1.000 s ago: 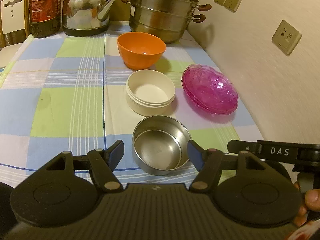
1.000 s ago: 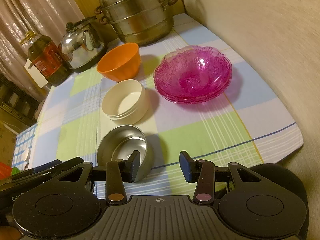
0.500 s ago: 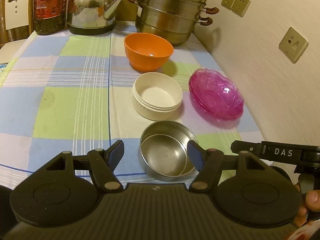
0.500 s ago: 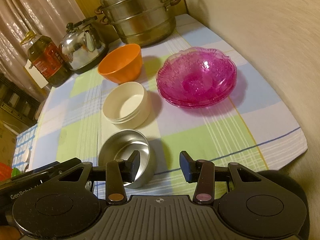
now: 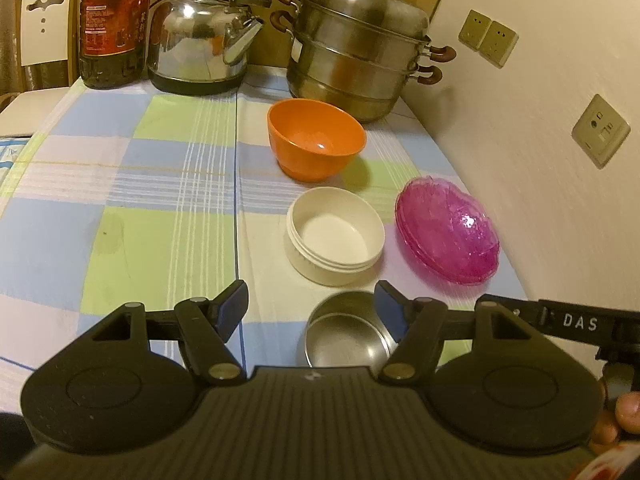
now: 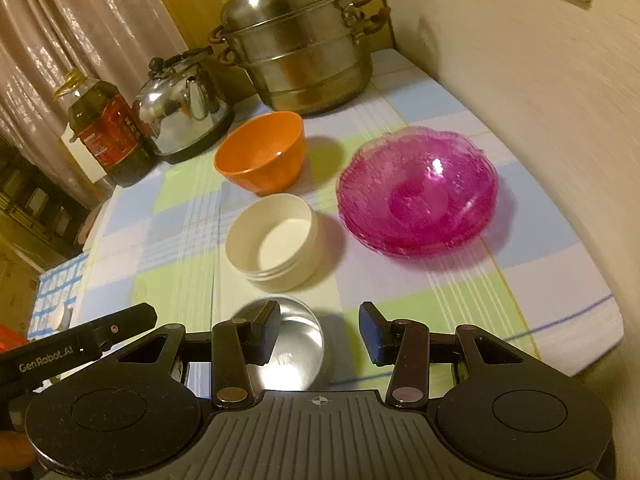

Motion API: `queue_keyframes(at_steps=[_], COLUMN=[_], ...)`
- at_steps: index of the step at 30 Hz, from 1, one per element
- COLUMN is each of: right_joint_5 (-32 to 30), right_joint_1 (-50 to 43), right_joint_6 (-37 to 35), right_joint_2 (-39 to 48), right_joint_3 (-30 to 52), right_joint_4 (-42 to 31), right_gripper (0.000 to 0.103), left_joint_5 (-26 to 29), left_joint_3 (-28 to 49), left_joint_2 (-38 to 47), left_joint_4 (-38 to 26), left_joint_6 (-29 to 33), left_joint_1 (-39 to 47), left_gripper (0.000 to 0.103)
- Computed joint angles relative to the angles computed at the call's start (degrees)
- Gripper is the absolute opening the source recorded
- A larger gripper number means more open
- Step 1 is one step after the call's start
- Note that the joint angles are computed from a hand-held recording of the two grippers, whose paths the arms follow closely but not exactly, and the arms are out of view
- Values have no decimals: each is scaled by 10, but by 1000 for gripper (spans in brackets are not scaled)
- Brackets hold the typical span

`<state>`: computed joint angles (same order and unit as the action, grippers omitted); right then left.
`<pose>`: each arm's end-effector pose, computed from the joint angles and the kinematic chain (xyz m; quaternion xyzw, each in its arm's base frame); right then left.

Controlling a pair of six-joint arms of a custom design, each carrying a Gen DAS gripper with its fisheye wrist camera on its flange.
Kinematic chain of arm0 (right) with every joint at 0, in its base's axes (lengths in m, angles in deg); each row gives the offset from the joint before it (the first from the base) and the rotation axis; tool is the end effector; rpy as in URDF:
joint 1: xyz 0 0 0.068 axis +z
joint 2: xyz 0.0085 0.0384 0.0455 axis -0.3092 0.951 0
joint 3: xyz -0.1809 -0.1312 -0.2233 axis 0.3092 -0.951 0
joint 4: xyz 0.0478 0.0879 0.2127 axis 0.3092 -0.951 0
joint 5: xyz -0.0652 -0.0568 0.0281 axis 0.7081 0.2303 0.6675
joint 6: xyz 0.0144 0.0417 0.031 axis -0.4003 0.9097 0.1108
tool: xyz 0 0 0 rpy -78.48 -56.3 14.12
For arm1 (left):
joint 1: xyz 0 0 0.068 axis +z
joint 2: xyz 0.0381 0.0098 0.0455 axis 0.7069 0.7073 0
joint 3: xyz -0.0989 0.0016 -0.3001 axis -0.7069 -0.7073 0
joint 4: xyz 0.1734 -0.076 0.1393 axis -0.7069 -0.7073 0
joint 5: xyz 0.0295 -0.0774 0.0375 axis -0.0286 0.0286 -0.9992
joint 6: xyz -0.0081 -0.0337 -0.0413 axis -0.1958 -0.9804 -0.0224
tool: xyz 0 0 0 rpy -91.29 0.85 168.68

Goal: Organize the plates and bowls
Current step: 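Reach both grippers toward the stack of cream bowls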

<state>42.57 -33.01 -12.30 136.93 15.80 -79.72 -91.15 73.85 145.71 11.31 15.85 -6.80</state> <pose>0.2026 -0.0312 0.1547 -0.1568 0.9158 0.2439 0.2777 0.1051 -0.1006 0.1854 -0.2270 0.9020 -0.0582 0.3626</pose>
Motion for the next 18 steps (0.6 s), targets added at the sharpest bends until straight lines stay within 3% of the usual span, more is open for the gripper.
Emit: queue_keyframes(at_steps=[9,18], right_joint_5=[17,60], right_joint_1=[81,161], right_joint_6=[105,189], right_joint_2=[74,188], right_joint_3=[21,61], right_joint_4=[103,199], right_gripper=[44,44], left_joint_5=[105,228], left_joint_3=[-57,-90], left_joint_2=[38,200], left_joint_4=[176,401], left_joint_6=[160,292], left_joint_1=[175,346], left_gripper=[66,59])
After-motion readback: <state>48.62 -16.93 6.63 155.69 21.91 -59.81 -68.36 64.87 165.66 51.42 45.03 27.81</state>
